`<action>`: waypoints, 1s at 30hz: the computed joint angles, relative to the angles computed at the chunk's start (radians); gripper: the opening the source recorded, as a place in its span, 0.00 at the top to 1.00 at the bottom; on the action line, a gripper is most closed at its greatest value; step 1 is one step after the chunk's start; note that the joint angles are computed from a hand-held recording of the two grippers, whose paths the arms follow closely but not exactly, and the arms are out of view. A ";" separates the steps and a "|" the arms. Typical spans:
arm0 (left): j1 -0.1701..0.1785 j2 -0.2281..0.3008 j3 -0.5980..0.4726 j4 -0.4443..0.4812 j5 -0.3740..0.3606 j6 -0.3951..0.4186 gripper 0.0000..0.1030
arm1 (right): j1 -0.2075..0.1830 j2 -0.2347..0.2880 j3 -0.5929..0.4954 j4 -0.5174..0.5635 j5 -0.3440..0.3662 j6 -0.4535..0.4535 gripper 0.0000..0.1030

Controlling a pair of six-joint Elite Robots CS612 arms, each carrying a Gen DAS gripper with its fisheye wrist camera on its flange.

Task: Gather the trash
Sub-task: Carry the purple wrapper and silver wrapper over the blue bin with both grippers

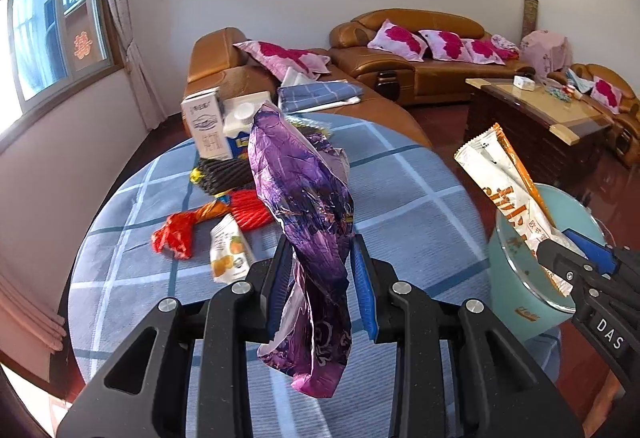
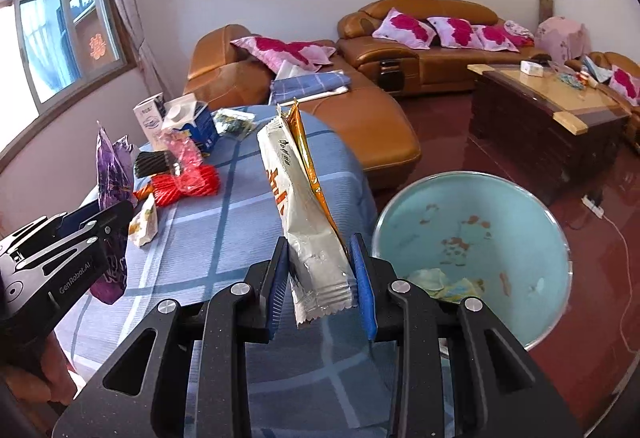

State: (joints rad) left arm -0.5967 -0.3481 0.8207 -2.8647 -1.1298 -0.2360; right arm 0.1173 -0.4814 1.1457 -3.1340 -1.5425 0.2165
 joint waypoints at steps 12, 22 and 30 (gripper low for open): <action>-0.017 0.025 -0.056 0.016 -0.032 0.055 0.70 | -0.021 -0.021 0.050 -0.035 -0.050 0.049 0.69; -0.026 0.050 -0.106 0.040 -0.086 0.078 0.70 | -0.038 -0.031 0.083 -0.049 -0.093 0.086 0.69; -0.036 0.082 -0.173 0.073 -0.140 0.117 0.70 | -0.054 -0.040 0.111 -0.058 -0.144 0.115 0.69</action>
